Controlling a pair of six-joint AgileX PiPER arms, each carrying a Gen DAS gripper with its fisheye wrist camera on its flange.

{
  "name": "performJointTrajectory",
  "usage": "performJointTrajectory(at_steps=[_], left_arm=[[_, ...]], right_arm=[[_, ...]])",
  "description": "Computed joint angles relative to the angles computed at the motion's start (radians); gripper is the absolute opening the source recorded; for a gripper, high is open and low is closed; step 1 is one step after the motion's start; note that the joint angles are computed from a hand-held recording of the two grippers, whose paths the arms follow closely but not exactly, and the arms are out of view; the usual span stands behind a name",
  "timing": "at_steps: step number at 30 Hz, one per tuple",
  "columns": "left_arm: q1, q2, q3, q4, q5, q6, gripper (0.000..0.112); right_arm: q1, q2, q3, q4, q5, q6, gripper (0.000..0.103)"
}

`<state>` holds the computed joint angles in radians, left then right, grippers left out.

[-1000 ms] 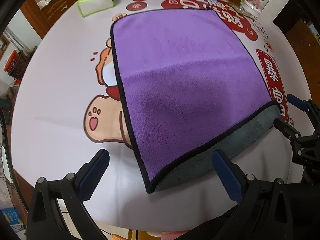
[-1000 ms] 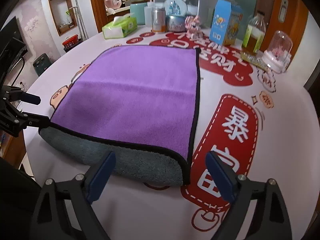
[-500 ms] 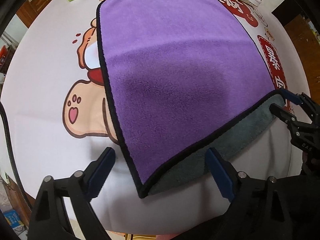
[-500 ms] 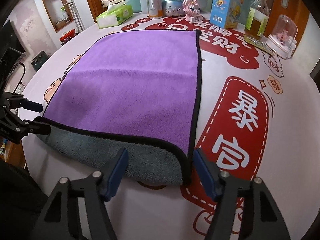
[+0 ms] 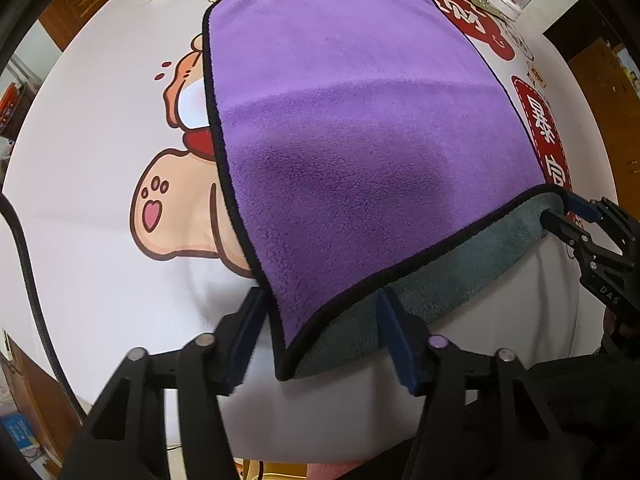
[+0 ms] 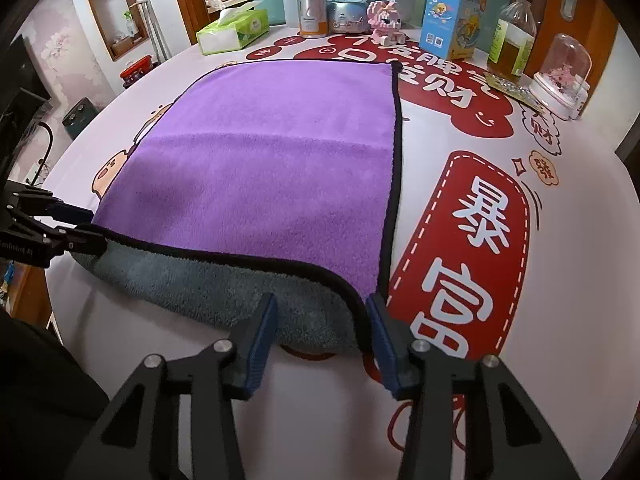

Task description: Fold towel

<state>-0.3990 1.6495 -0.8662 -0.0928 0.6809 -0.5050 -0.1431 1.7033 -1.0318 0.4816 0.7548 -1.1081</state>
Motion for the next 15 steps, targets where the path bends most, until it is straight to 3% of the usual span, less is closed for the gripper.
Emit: performJointTrajectory(at_steps=[8, 15], left_arm=[[0.011, -0.022, 0.029, -0.038, -0.02, 0.027, 0.03], [0.023, -0.055, 0.067, -0.061, -0.028, 0.044, 0.021]], right_arm=[[-0.012, -0.022, 0.022, -0.008, -0.009, -0.002, 0.022], [-0.024, -0.034, 0.028, -0.01, -0.013, -0.002, 0.017]])
